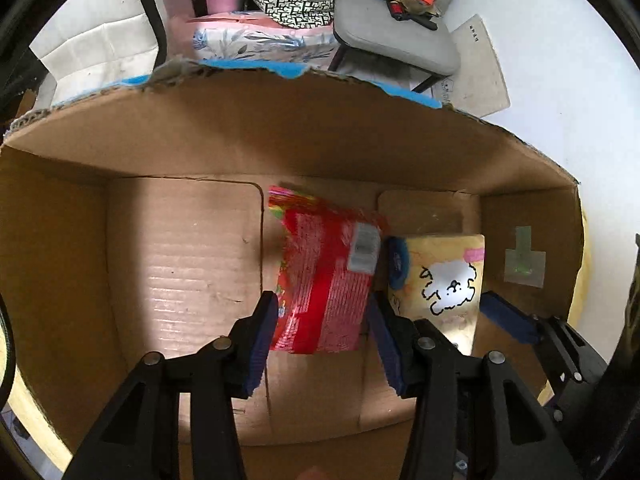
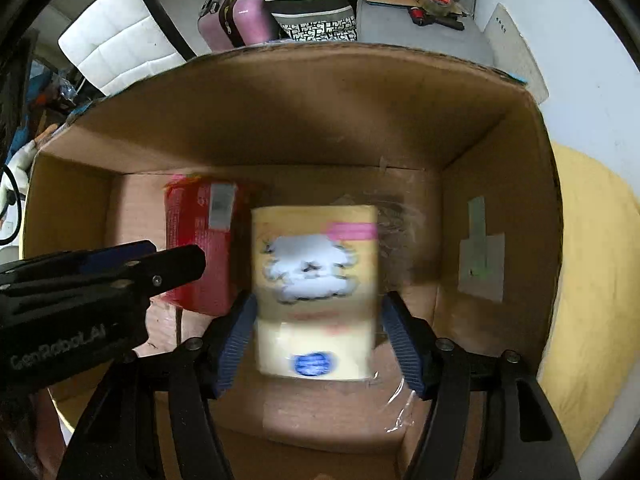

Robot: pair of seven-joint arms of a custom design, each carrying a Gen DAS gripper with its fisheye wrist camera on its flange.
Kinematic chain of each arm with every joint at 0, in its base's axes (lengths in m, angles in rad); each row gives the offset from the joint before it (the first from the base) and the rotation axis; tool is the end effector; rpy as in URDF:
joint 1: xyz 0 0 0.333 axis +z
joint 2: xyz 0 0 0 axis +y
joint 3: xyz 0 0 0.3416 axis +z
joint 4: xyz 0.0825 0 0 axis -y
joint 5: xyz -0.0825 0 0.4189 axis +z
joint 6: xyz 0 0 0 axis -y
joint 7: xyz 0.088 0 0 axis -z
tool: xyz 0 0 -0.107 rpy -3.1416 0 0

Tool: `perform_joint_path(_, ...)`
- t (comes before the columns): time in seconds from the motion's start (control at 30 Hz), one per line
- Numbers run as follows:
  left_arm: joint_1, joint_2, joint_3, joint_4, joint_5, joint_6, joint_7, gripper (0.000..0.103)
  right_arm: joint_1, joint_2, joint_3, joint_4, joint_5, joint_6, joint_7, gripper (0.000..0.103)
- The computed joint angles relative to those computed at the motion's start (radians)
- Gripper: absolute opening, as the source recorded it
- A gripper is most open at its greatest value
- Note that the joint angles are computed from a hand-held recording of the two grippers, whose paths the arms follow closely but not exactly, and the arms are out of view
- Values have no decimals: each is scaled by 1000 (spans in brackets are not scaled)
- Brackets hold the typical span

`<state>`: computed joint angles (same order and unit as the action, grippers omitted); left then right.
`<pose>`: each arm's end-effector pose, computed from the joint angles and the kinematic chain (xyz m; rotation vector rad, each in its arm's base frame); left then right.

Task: Organize soft objects
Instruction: 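Carry both items into the cardboard box and open both tools, then lift both tools out of the box and move toward the remaining items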

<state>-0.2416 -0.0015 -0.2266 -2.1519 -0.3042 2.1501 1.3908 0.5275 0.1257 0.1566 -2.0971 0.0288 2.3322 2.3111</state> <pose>0.5001 -0.2668 0.4089 1.9295 -2.1777 0.1649 0.4710 0.3826 0.3771 -2.0567 2.2220 0.0503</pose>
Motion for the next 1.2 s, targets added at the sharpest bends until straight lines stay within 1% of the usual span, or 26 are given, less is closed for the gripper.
perform_joint_path(0.13,-4,-33,-2,-23,34,9,-17,46,10,-21,5,-3,-22,-26,27,72)
perform_joint_path(0.23,-13,-79,-3,-55,94,30,-50,55,13,-48,12,-9,-26,-55,40,73)
perform_joint_path(0.27,-16,-102,-3,-69,112,35,-60,58,15,-59,15,-13,-32,-64,48,79)
perform_joint_path(0.33,-22,-144,0,-102,136,51,-72,63,18,-85,22,-26,-46,-81,71,87)
perform_joint_path(0.37,-26,-169,0,-119,156,53,-84,70,22,-114,29,-46,-43,-82,87,88)
perform_joint_path(0.4,-29,-193,2,-134,169,56,-92,79,23,-129,35,-54,-40,-87,95,91)
perform_joint_path(0.47,-36,-239,3,-164,203,60,-116,89,27,-159,48,-73,-43,-93,125,103)
perform_joint_path(0.5,-41,-261,6,-178,212,63,-121,90,31,-186,57,-91,-46,-90,145,103)
perform_joint_path(0.57,-47,-302,7,-204,239,66,-142,90,31,-191,69,-92,-67,-97,172,103)
perform_joint_path(0.63,-53,-353,10,-239,260,77,-162,90,38,-224,86,-109,-85,-104,204,103)
perform_joint_path(0.77,-74,-451,18,-292,276,88,-189,90,54,-298,126,-121,-123,-156,272,103)
perform_joint_path(0.8,-78,-477,13,-306,290,92,-202,90,48,-293,127,-115,-136,-156,274,103)
perform_joint_path(0.9,-98,-559,13,-336,307,75,-230,90,57,-342,156,-111,-175,-195,317,103)
perform_joint_path(0.93,-106,-585,14,-345,309,71,-239,90,50,-333,156,-96,-191,-200,316,103)
perform_joint_path(1.03,-126,-659,20,-366,313,49,-259,90,55,-375,181,-82,-221,-239,351,103)
perform_joint_path(1.2,-152,-771,18,-379,330,6,-283,90,62,-429,214,-68,-240,-271,397,103)
